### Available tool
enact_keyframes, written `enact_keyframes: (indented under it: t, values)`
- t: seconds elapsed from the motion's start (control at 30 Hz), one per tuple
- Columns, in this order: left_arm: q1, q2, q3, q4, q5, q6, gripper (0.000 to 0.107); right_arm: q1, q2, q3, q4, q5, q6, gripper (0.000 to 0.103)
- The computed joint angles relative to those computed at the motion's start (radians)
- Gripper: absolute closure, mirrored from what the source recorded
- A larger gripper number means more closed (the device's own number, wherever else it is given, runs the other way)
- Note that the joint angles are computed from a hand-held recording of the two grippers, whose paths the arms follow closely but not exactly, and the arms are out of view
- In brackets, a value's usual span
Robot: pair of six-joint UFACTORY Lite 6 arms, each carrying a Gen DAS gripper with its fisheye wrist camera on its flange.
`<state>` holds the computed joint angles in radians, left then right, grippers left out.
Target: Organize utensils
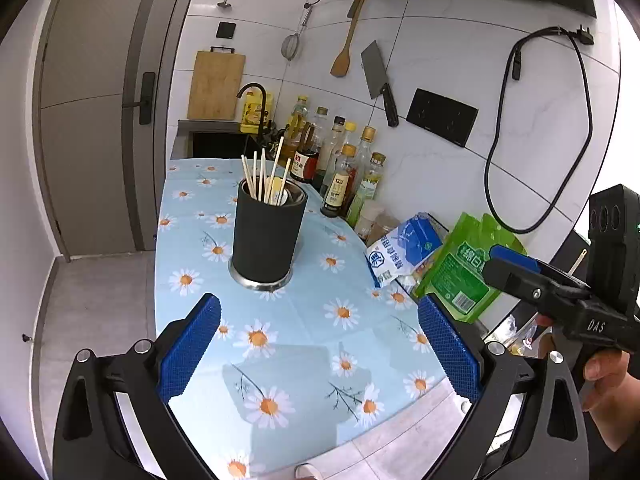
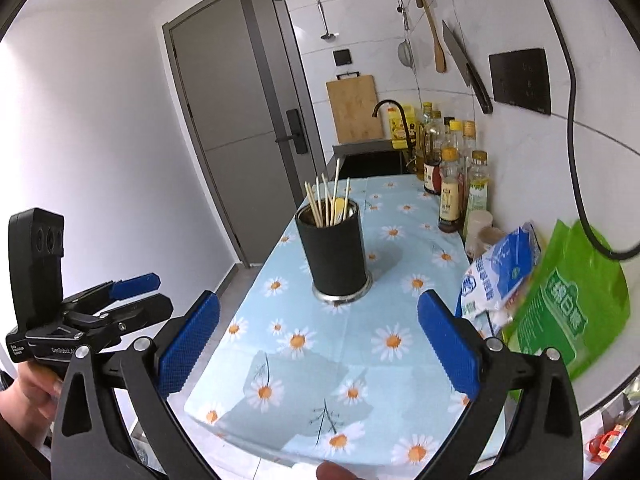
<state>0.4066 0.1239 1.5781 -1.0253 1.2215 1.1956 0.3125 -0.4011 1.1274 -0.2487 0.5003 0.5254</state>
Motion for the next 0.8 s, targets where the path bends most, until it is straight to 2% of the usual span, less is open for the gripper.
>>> enact_keyframes:
  t: [0.1, 0.23, 0.4, 0.53, 0.67, 0.8]
  values:
    - [0.007, -0.056, -0.065, 0.003, -0.025, 0.012, 0.011, 0.022, -0.04, -0.05, -0.034, 0.006, 0.025, 0.005]
    - [-0.004, -0.123, -0.138, 0.038, -0.084, -0.011, 0.011, -0.043, -0.066, -0.089, 0.127, -0.001, -0.135, 0.005]
    - [-0.019, -0.181, -0.205, 0.065, -0.133, -0.041, 0.011, -0.102, -0.091, -0.122, 0.233, -0.015, -0.29, 0.005]
    - [-0.036, -0.224, -0.254, 0.077, -0.184, -0.066, 0.011, -0.171, -0.1, -0.143, 0.412, -0.027, -0.505, 0.005]
    - [-0.038, -0.256, -0.304, 0.061, -0.21, -0.051, 0.011, -0.191, -0.11, -0.172, 0.411, -0.059, -0.524, 0.005]
    - [-0.044, -0.268, -0.332, 0.058, -0.234, -0.075, 0.011, -0.241, -0.105, -0.183, 0.512, -0.049, -0.635, 0.005]
